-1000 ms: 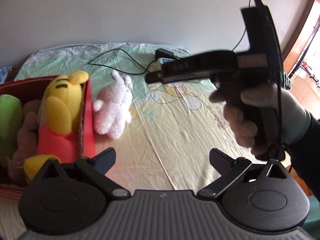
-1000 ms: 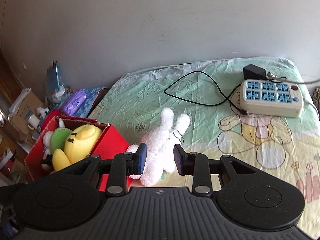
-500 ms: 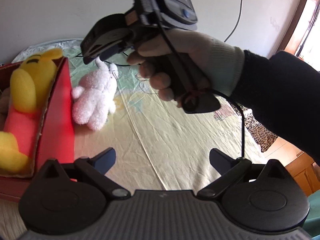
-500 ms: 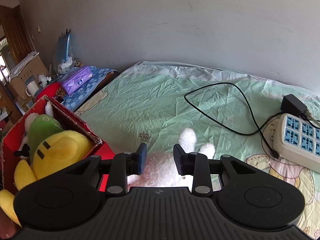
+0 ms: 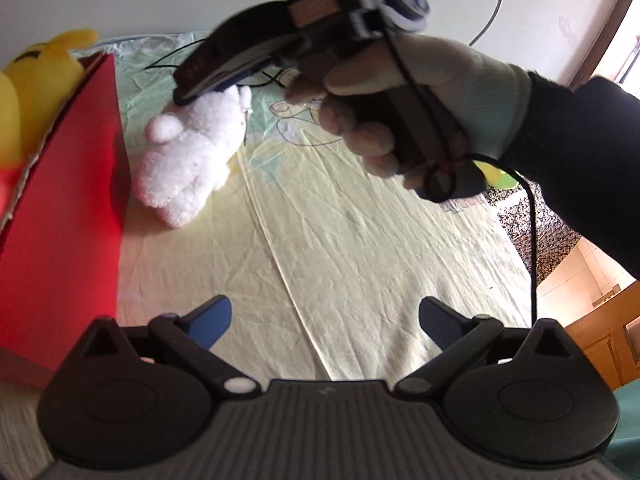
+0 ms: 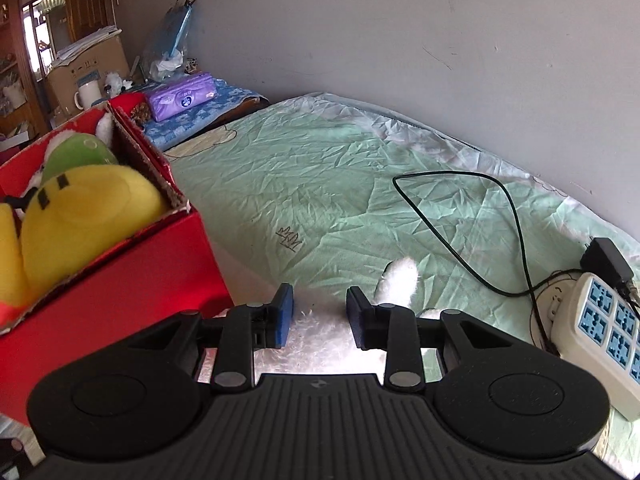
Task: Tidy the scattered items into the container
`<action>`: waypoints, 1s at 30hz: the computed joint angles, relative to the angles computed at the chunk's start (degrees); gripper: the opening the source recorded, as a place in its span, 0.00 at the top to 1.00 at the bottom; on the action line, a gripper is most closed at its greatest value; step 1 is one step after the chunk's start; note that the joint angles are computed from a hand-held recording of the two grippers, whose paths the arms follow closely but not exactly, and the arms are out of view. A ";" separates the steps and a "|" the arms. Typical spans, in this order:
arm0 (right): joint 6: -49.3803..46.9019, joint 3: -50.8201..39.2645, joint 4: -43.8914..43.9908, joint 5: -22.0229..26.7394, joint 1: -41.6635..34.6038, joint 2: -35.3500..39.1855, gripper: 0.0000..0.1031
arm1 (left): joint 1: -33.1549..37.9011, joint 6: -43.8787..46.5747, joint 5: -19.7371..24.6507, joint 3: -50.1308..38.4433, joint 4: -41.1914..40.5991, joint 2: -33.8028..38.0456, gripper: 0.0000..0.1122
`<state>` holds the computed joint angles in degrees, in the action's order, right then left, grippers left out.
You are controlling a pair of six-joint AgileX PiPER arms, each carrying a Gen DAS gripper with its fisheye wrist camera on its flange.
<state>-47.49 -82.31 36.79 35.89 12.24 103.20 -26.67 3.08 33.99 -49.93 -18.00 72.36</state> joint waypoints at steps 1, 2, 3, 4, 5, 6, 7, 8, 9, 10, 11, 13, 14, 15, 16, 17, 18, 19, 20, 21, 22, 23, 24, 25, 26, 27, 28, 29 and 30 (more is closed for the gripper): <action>-1.70 1.33 2.30 0.78 -1.55 -0.86 0.68 | 0.29 0.00 -0.40 -0.01 0.15 -0.25 0.12; -3.47 2.99 4.59 1.42 -3.11 -1.86 0.68 | 0.44 -0.53 -1.03 -0.17 0.82 -0.42 0.12; -4.98 4.81 6.46 1.78 -4.55 -2.97 0.68 | 0.68 -0.93 -1.42 -0.39 1.28 -0.72 0.12; -6.41 6.84 8.20 1.83 -5.90 -4.19 0.68 | 1.15 -0.63 -1.82 -0.62 1.05 -0.92 0.12; -7.85 8.91 9.98 1.84 -7.16 -5.36 0.68 | 1.84 0.24 -2.42 -0.89 0.25 -1.08 0.12; -9.16 10.84 11.66 1.87 -8.39 -6.39 0.68 | 2.45 1.44 -3.35 -1.21 -0.85 -0.98 0.12; -10.41 12.81 13.28 1.61 -9.49 -7.39 0.68 | 3.13 3.05 -4.12 -1.49 -2.34 -0.93 0.12; -11.45 14.41 14.63 1.39 -10.40 -8.14 0.68 | 4.08 5.66 -4.73 -1.81 -4.85 -0.64 0.12; -12.20 15.74 15.92 1.42 -11.26 -8.67 0.68 | 5.41 8.87 -4.83 -2.49 -8.12 0.12 0.12; -12.79 16.80 17.16 1.64 -12.07 -9.02 0.68 | 6.49 11.10 -4.48 -3.15 -10.60 0.93 0.12; -13.12 17.67 18.17 1.94 -12.82 -9.26 0.68 | 8.15 14.82 -3.60 -4.06 -14.72 2.22 0.12; -13.78 19.28 19.56 2.11 -13.94 -9.71 0.68 | 11.25 20.82 -1.63 -5.16 -21.92 4.15 0.12; -14.39 20.21 20.29 2.02 -14.46 -10.00 0.68 | 12.20 21.65 -1.06 -5.54 -23.94 4.89 0.12; -14.78 20.97 20.95 2.02 -14.94 -10.20 0.68 | 12.73 22.68 -1.21 -5.54 -26.18 5.68 0.12; -14.99 21.70 21.60 2.33 -15.66 -10.35 0.68 | 13.60 24.57 -1.11 -5.42 -29.09 6.30 0.12; -14.97 22.28 22.02 2.65 -16.34 -10.41 0.68 | 14.19 26.78 -1.30 -5.35 -32.27 7.29 0.12; -14.79 22.91 22.25 3.03 -17.12 -10.56 0.68 | 14.37 28.32 -1.73 -5.30 -34.64 8.23 0.12; -14.46 23.47 22.40 3.37 -17.84 -10.71 0.68 | 14.72 29.50 -1.84 -5.28 -36.44 8.74 0.12; -14.28 23.92 22.80 3.80 -18.58 -10.83 0.68 | 14.80 30.65 -2.40 -5.11 -38.01 9.10 0.12; -14.33 24.45 23.62 4.42 -19.58 -11.01 0.68 | 14.44 30.87 -3.43 -5.34 -38.12 9.69 0.12; -14.00 24.95 24.51 5.01 -20.71 -11.22 0.68 | 13.92 30.54 -4.67 -5.57 -37.45 10.26 0.12; -13.21 25.48 25.26 5.35 -21.84 -11.50 0.68 | 13.29 29.19 -5.97 -6.27 -35.82 11.39 0.12; -11.86 25.64 25.69 5.67 -22.77 -11.61 0.68 | 12.91 27.53 -6.28 -7.02 -34.16 12.42 0.12; -10.11 25.76 26.40 6.73 -24.12 -11.65 0.68 | 12.43 25.95 -6.24 -7.89 -32.77 13.54 0.12; -8.68 25.55 27.32 8.31 -25.46 -11.33 0.68 | 11.89 23.74 -6.22 -8.33 -30.63 14.41 0.12; -7.17 25.20 28.44 10.33 -26.84 -10.81 0.67 | 11.09 21.33 -6.55 -8.90 -28.26 15.23 0.12; -5.83 24.88 29.47 12.04 -27.92 -10.33 0.67 | 10.31 19.77 -7.13 -9.03 -26.43 15.87 0.12; -4.87 24.65 30.47 13.48 -28.74 -9.91 0.67 | 9.53 17.80 -7.82 -8.96 -24.02 16.38 0.12; -4.06 24.39 31.47 14.89 -29.39 -9.45 0.67 | 8.66 14.64 -8.53 -9.37 -20.61 17.09 0.12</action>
